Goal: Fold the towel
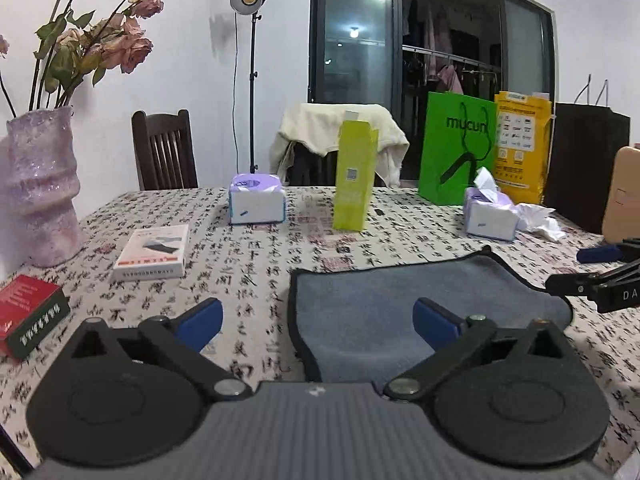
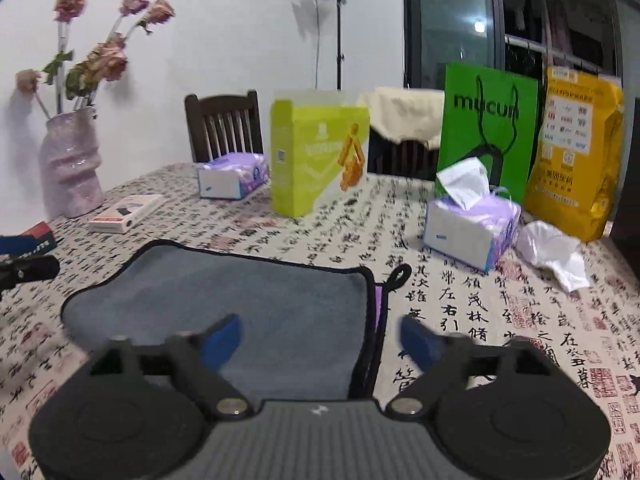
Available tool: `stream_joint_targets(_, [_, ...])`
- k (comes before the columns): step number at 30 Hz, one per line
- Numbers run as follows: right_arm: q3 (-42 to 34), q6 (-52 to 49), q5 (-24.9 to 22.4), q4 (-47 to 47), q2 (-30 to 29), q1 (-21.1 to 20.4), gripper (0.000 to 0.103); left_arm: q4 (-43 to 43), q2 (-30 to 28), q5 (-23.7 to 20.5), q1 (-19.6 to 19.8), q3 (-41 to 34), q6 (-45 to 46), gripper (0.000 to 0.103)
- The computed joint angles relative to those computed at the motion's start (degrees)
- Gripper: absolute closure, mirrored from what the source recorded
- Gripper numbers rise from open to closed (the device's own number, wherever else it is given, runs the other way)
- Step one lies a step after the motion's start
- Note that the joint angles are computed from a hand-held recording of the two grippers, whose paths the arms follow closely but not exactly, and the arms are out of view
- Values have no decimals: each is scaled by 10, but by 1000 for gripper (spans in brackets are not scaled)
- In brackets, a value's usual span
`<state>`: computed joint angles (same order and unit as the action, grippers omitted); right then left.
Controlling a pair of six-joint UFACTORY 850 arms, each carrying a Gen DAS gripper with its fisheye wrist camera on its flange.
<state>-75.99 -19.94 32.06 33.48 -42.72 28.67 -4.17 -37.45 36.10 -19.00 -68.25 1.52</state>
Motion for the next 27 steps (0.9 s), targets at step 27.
stream_joint_targets(27, [176,53,165,-4,72,75,0,-80,79,136,-63,168,43,0])
